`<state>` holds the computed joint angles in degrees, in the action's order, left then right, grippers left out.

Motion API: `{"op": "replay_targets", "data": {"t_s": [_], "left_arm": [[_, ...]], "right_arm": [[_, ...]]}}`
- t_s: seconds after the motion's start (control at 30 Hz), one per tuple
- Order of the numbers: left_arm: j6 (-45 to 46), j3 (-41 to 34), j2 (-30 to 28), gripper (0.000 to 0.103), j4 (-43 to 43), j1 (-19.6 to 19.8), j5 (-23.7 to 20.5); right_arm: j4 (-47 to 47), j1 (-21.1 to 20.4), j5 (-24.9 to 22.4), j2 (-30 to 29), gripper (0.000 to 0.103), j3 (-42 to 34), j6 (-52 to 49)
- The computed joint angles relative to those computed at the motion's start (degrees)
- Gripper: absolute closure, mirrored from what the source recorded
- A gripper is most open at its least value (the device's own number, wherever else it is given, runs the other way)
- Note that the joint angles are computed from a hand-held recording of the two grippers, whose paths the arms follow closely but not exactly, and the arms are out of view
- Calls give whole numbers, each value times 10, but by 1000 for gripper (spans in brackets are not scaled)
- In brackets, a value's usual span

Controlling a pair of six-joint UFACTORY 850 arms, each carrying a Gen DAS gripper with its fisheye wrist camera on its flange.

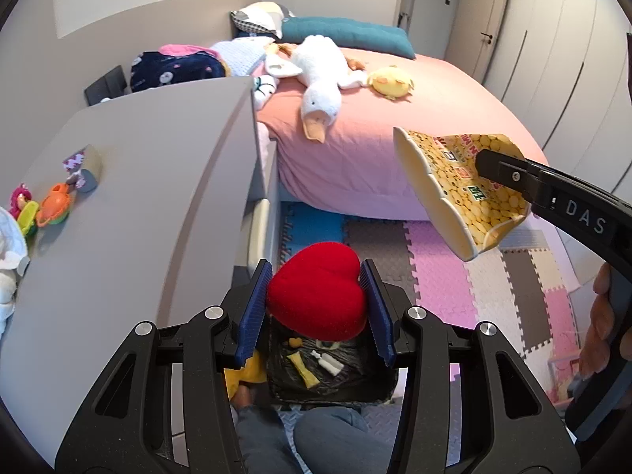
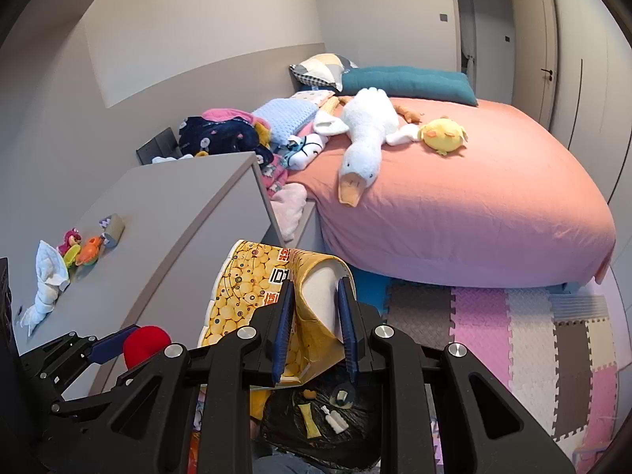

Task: Collect trash

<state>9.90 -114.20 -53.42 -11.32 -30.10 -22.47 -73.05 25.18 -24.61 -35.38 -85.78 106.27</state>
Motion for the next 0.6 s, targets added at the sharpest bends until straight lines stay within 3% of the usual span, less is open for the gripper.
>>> {"op": "replay_targets", "data": {"t_s": [0.07, 0.1, 0.13, 0.17, 0.23, 0.33, 0.6], "left_arm": [[20, -10, -6, 57, -14, -1, -14], [14, -21, -13, 54, -7, -2, -26], [11, -29, -18, 38, -5, -3, -36], [12, -35, -22, 19, -9, -2, -41], [-20, -30, -22, 9, 21, -5, -29], [-63, -41, -29, 8, 65, -6, -39], [-53, -32, -24, 8, 50, -3, -34]], "right_arm": [[19, -3, 0, -3, 78, -2, -18], [34, -4, -4, -5, 73, -4, -31], [47, -5, -9, -8, 59, -8, -40], [55, -6, -15, -10, 53, -12, -44], [52, -5, -35, -14, 45, -15, -35], [49, -6, -36, -12, 44, -11, -30], [39, -9, -23, -12, 41, -9, -20]]}}
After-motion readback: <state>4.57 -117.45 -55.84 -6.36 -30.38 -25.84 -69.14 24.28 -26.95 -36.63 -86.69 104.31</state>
